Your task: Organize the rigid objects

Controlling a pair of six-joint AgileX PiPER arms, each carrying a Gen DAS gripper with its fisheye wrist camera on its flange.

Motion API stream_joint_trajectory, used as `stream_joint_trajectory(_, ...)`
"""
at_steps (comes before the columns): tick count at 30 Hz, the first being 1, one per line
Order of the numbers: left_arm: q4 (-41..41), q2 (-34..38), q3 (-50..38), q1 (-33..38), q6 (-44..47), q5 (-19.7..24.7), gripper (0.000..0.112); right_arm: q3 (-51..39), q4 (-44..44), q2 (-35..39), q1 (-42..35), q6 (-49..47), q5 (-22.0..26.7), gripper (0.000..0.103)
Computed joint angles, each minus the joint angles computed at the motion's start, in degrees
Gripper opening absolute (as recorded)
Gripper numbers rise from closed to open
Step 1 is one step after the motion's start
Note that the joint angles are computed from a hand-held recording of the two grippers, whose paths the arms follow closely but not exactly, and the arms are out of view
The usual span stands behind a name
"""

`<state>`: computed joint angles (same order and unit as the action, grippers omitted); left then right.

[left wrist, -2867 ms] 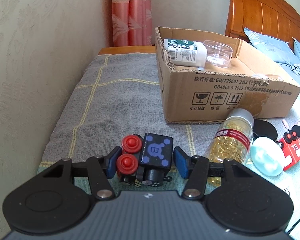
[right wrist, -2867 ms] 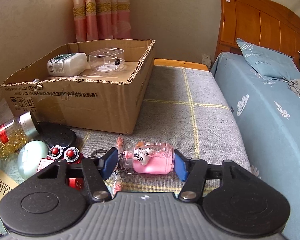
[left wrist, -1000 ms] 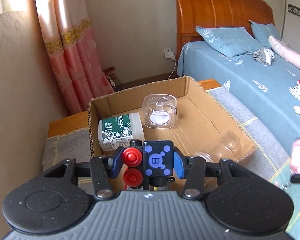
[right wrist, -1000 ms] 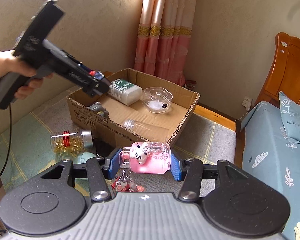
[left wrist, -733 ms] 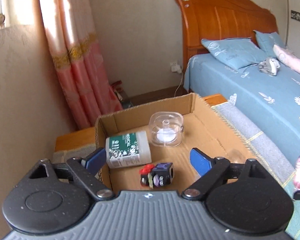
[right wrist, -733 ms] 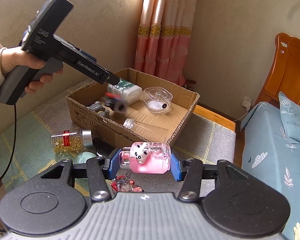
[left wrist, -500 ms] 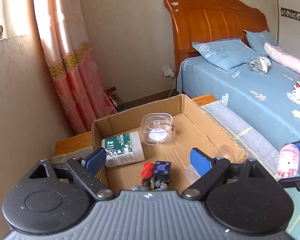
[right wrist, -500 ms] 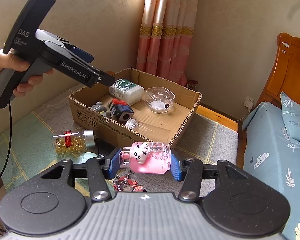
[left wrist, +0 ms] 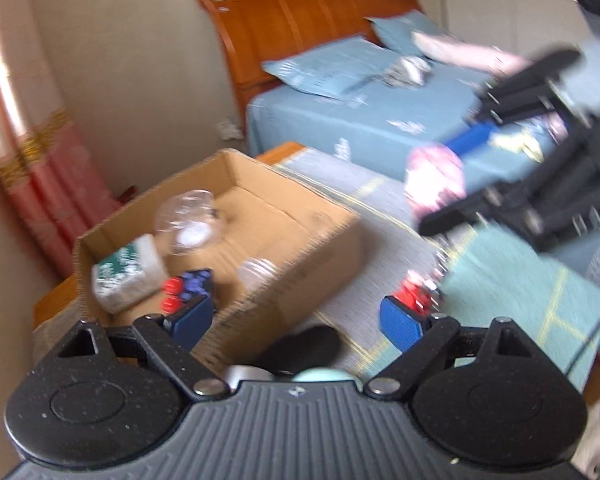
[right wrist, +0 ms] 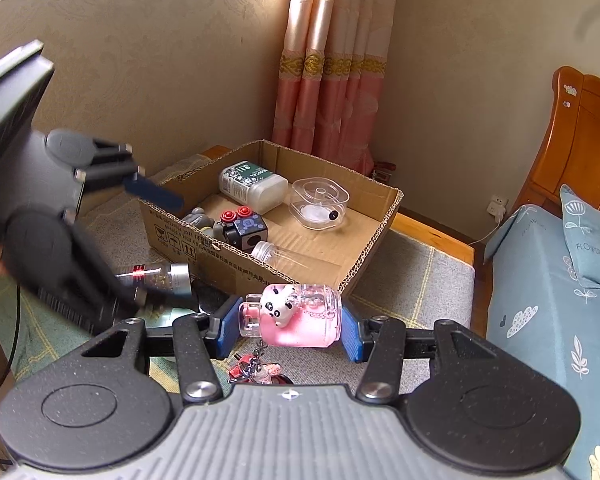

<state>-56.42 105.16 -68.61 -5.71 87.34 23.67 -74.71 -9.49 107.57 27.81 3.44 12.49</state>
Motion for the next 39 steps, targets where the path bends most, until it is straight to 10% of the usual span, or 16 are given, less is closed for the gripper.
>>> stream_joint_trajectory(5, -5.85, 1.9, 3.76, -2.8, 9.21, -0.83, 0.087, -0.28, 6.28, 0.25, -0.79, -5.64, 0.08, 0.056)
stream_joint_trajectory(18, 0.01, 8.87, -1.98, -7.82, -8.45, 2.11, 0.061, -0.18, 8.22, 0.23, -1.71, -6.32, 0.35, 0.056)
stream_joint_trajectory(39, -11.73, 12.2, -3.43, -10.48, -6.18, -3.31, 0.051, 2.16, 23.01, -0.81, -4.86, -17.59, -1.0, 0.056)
